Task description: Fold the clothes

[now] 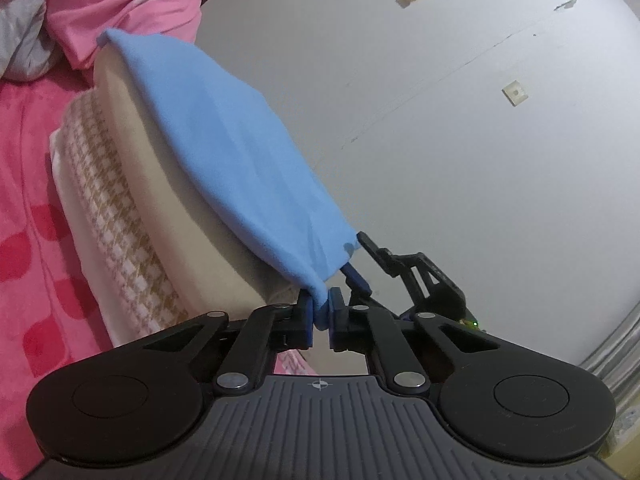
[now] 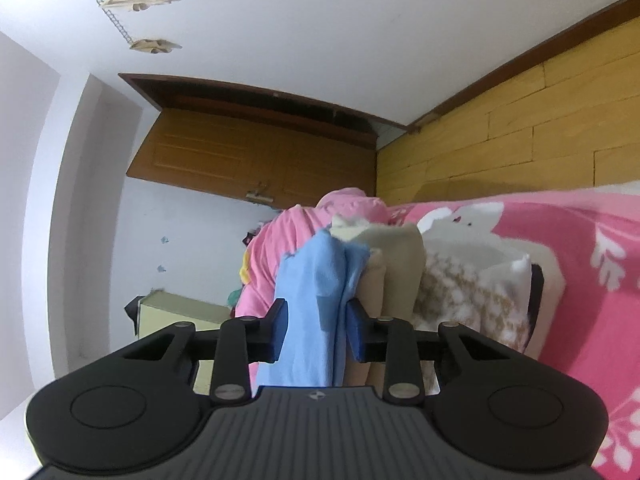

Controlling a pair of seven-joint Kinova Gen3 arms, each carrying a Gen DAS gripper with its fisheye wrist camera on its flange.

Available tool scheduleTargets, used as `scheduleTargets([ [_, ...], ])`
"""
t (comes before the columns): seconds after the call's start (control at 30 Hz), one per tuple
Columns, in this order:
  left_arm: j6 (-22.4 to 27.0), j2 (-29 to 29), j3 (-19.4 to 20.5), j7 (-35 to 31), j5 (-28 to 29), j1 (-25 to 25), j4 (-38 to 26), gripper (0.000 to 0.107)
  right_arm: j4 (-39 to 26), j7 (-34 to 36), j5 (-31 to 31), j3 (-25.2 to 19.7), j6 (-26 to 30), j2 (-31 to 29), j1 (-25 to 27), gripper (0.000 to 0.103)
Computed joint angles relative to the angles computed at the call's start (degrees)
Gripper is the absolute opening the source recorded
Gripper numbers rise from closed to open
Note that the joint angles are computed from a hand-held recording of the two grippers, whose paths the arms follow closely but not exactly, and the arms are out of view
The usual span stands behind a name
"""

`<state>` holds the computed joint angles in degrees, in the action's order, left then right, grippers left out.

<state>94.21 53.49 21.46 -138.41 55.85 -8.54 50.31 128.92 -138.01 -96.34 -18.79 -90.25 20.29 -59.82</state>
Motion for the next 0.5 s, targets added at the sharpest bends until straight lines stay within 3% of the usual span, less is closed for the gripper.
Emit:
scheduleTargets([
  [0.07,0.0,0.1,0.1,0.2,0.3,-0.2,-0.2,0.003,-0.2,1.5,0.2,0.1,1.0,-0.8,0.7,0.032],
  [0.1,-0.1,0.1,0.2,0.0,0.6,-0.4,-0.3,0.003,-0.4,2.6,0.2,0.2,1.4,-1.2,1.1,0.024],
  [0.13,0.0,0.3,0.4,0.0,0.8,-0.5,-0.7,0.003,-0.5,3.5,0.3,0.2,1.5,-1.4,1.4,0.009],
  [0.17,0.0,0.3,0.5,0.1,1.1,-0.7,-1.0,0.003,-0.6,3.8,0.6,0.3,1.3,-1.5,1.6,0.003],
  [0.37,0.2,0.8,1.8,-0.5,3.6,-2.3,-2.9,0.003,-2.6,9.5,3.0,0.5,-3.3,-1.6,1.1,0.003],
  [0.5,0.4,0.6,0.9,-2.9,2.4,-2.9,-1.7,0.003,-4.2,13.7,1.8,-0.4,-2.8,-0.6,1.5,0.003],
])
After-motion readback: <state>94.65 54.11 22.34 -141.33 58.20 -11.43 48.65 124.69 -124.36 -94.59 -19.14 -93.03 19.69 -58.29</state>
